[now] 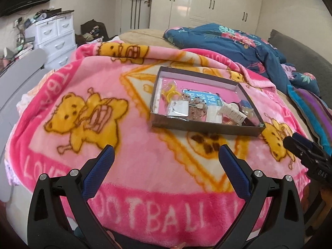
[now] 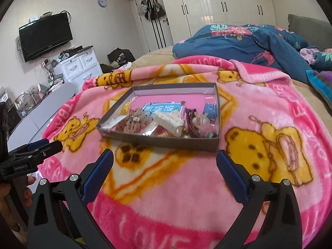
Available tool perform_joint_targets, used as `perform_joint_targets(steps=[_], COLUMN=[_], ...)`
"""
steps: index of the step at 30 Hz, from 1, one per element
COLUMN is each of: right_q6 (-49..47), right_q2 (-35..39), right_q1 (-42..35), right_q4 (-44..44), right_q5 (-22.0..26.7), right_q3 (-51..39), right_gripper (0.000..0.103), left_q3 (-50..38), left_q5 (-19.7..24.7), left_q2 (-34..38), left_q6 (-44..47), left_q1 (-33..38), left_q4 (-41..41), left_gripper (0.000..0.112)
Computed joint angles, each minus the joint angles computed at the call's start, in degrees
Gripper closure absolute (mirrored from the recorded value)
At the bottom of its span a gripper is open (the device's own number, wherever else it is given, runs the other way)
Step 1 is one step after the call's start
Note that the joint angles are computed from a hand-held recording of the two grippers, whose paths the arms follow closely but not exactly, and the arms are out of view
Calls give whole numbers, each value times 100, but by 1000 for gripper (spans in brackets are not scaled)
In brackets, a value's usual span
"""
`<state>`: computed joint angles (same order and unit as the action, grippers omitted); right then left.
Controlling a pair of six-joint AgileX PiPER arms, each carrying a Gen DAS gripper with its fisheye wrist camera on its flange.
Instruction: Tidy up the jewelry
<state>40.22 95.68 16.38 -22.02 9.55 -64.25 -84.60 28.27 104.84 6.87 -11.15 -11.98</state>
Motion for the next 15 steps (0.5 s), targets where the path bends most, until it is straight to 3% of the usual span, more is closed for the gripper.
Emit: perform_joint_targets(steps=[4,15], right_q6=[-277,-214], right_q2=[42,33], right_q1=[-12,36], right_q4=[366,292], right_q5=[-33,16], right_q3=[13,30], right_gripper=[4,4], left_q3=[101,195], left_q5=[-95,-145], left_q2=[-24,-125], left_q6=[-63,76], left_q1=[-21,-23], left_q4=[74,-96], left_gripper=[19,19])
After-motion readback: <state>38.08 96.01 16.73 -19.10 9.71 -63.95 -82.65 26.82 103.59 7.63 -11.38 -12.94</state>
